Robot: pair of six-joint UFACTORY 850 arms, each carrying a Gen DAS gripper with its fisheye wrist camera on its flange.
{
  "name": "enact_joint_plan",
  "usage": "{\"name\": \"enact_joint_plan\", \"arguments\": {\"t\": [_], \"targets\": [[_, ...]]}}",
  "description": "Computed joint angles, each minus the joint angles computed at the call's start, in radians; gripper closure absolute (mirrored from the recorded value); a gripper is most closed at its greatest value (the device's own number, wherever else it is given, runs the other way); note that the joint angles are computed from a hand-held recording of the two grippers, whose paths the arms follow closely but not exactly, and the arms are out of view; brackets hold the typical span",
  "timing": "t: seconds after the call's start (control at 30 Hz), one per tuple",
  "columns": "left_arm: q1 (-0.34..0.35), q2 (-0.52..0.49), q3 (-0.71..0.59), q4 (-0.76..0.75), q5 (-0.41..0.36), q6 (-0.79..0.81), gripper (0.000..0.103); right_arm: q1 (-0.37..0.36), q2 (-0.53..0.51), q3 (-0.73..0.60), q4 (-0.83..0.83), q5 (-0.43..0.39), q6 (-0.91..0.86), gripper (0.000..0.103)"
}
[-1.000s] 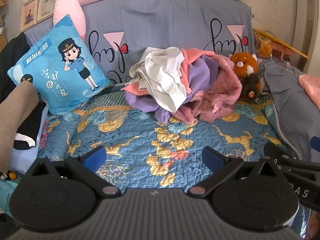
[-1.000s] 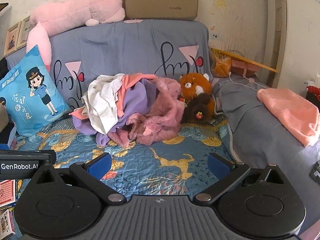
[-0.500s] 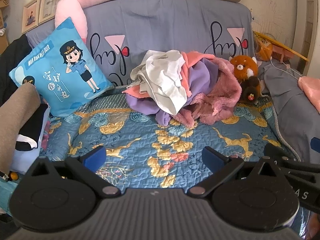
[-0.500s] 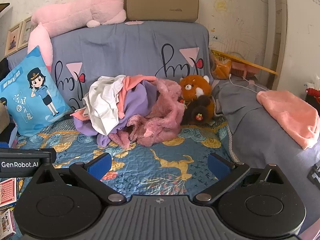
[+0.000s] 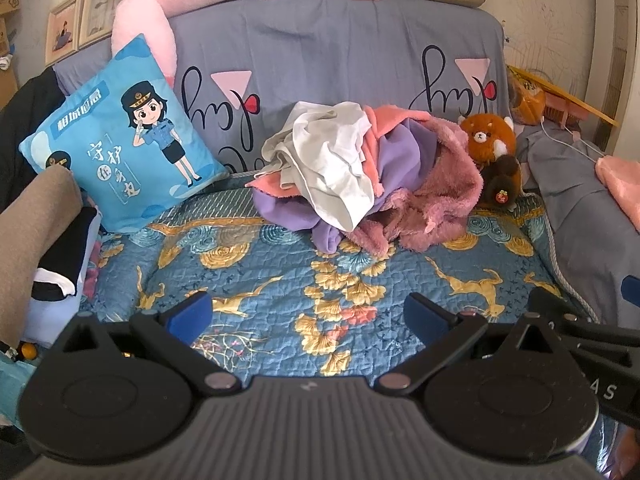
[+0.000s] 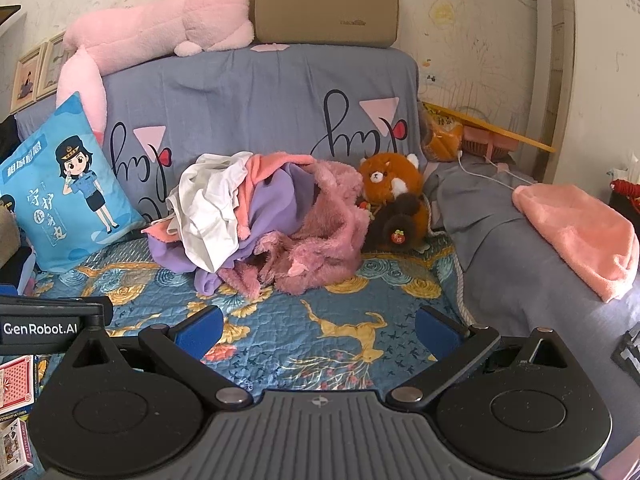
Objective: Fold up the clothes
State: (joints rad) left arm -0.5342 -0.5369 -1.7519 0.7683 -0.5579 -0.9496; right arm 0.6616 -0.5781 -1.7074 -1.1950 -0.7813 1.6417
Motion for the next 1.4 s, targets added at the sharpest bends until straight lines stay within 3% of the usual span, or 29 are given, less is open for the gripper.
{"name": "enact_joint_plan", "arguments": {"t": [1.1, 1.3, 1.4], "targets": [[0.001, 0.004, 0.012, 0.001, -0.004, -0.008, 0.0, -0.005, -0.003, 0.001, 0.028, 0.014, -0.02, 0.0], [0.022, 0.064, 0.134, 0.246, 0.086, -0.33, 0.0, -0.026, -0.039, -0.022, 0.062, 0.052, -0.033, 0.0], [0.048, 0.065, 0.151, 0.262, 0.103, -0.361, 0.0, -0.042, -0.083, -0.071, 0.062, 0.095, -0.045, 0.0]]}}
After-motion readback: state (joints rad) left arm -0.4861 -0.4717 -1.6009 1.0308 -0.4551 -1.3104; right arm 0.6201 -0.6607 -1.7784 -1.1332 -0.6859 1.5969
